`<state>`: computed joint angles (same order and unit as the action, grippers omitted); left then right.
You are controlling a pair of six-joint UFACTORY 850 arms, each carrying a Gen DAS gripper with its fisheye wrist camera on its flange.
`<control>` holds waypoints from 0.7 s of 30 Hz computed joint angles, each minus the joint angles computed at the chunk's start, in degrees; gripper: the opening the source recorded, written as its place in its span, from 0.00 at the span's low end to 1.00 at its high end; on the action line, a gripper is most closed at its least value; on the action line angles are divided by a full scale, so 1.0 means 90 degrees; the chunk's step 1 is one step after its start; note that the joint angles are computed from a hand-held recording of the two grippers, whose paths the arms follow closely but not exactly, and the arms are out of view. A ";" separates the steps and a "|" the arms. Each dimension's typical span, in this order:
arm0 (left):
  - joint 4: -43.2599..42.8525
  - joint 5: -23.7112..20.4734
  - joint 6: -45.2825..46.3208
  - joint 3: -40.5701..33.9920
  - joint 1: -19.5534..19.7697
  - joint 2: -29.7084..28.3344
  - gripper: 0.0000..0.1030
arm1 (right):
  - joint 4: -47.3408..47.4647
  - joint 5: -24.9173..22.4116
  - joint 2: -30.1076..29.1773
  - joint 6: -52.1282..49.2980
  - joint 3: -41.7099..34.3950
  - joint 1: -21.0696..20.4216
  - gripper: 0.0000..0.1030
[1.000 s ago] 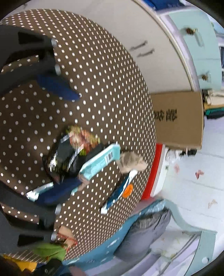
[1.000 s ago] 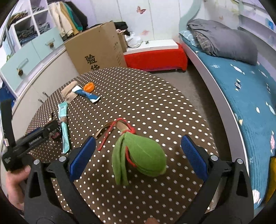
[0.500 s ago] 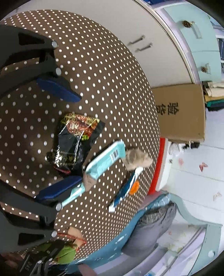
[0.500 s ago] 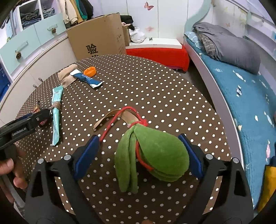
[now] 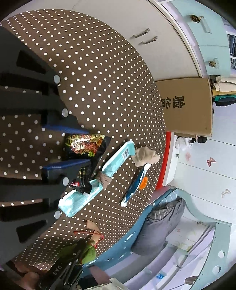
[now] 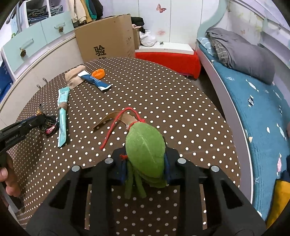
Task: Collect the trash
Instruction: 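Grasp the green cloth toy with the right gripper while the left grasps the black snack wrapper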
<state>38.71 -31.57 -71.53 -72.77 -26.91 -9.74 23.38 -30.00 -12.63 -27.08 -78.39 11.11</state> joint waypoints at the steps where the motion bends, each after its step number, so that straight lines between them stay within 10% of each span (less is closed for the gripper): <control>1: -0.0004 0.0009 -0.0008 0.0021 -0.0004 0.0016 0.26 | 0.0010 -0.0021 0.0006 -0.0017 0.0002 -0.0002 0.31; 7: -0.0029 0.0010 0.0117 0.0098 -0.0021 0.0078 0.28 | 0.0166 -0.0158 0.0040 -0.0116 0.0001 -0.0078 0.52; 11: 0.0180 0.0276 0.0230 0.0293 -0.0002 0.0235 0.75 | 0.0201 -0.0173 0.0029 -0.0216 -0.0049 -0.0089 0.61; 21: -0.1378 0.0925 0.3683 0.0315 0.0207 0.0295 0.78 | 0.0059 -0.0247 -0.0281 -0.0139 -0.0377 0.0046 0.64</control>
<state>26.30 -23.25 -38.38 -69.93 -25.04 -7.09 23.91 -32.23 -15.15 -28.33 -81.78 11.52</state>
